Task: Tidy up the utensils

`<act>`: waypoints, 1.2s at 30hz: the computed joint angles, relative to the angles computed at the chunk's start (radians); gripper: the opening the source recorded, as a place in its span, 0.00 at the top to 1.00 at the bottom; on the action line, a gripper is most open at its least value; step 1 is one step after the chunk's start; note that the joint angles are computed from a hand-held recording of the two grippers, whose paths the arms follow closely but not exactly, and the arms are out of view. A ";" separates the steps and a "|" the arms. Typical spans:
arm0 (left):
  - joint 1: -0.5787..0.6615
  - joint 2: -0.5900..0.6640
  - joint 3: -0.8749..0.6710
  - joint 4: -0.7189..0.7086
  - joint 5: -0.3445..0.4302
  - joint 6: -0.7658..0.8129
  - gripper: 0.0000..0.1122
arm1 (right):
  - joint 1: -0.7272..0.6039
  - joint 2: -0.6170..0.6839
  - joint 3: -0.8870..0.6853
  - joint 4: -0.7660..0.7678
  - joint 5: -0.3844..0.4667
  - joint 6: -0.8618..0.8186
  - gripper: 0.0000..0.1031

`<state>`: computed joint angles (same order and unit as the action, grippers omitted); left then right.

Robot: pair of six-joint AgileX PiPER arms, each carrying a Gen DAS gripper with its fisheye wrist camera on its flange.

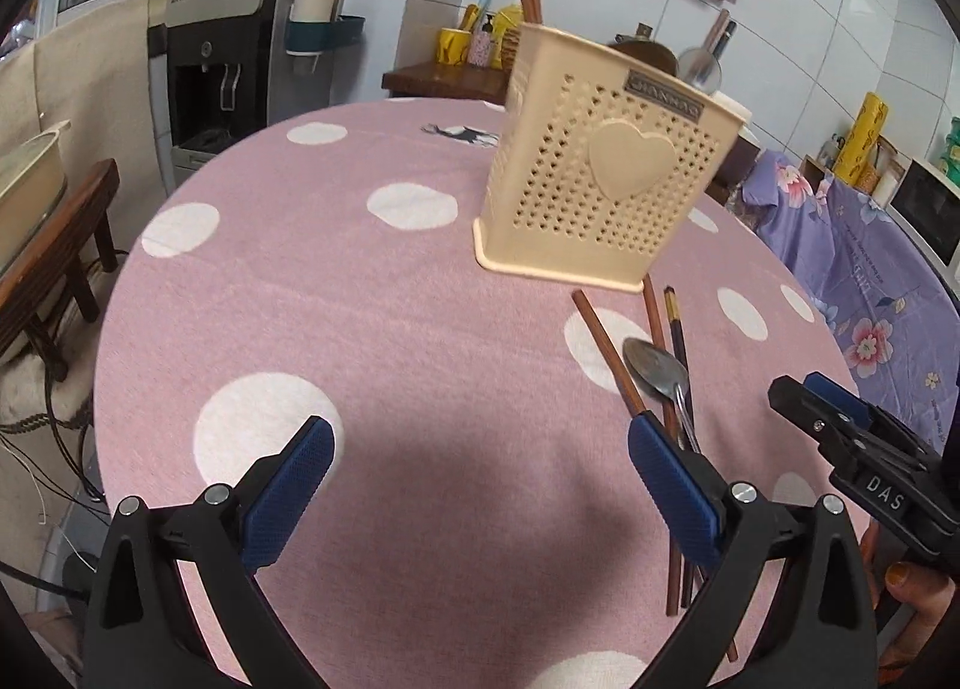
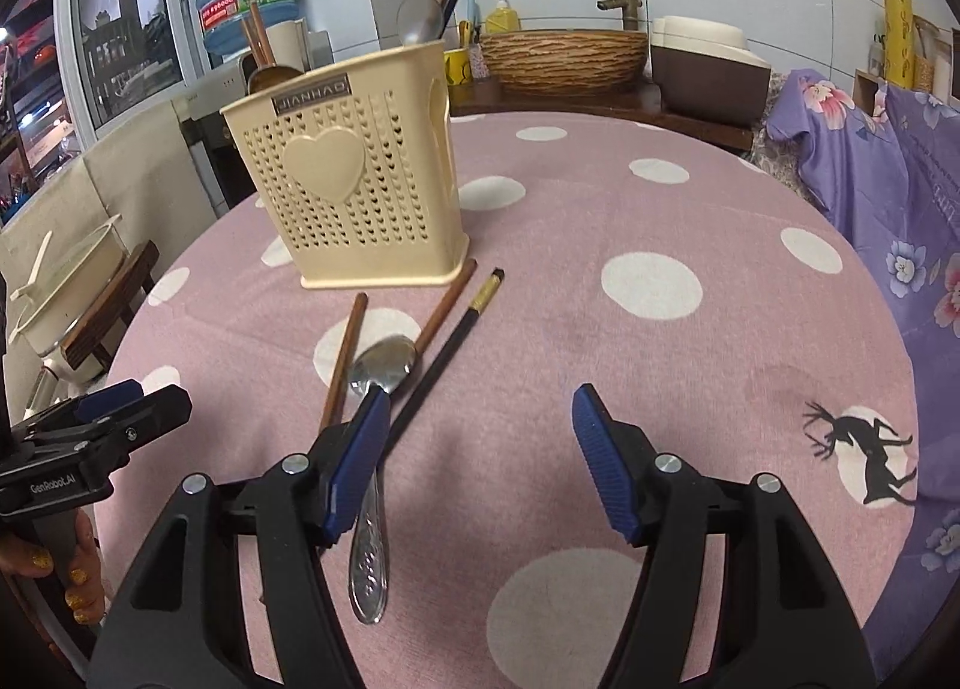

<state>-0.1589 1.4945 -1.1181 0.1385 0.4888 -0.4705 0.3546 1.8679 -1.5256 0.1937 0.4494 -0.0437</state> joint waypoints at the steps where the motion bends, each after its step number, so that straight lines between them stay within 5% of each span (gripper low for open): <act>1: -0.010 0.000 0.008 0.008 -0.003 -0.005 0.13 | 0.002 -0.004 0.010 -0.009 -0.004 0.007 0.38; 7: -0.036 0.019 0.004 -0.002 -0.002 0.011 0.19 | 0.001 -0.013 0.039 -0.041 -0.007 0.025 0.38; 24: -0.127 0.227 -0.240 -0.097 0.114 0.165 0.69 | -0.051 -0.027 0.063 -0.010 0.008 0.023 0.38; 36: -0.121 0.256 -0.273 -0.057 0.127 0.121 0.84 | -0.021 0.027 -0.033 0.016 0.066 -0.027 0.38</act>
<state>-0.2794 1.7508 -1.3911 0.0814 0.6157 -0.3496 0.3333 1.8949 -1.5583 0.2100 0.5159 -0.0709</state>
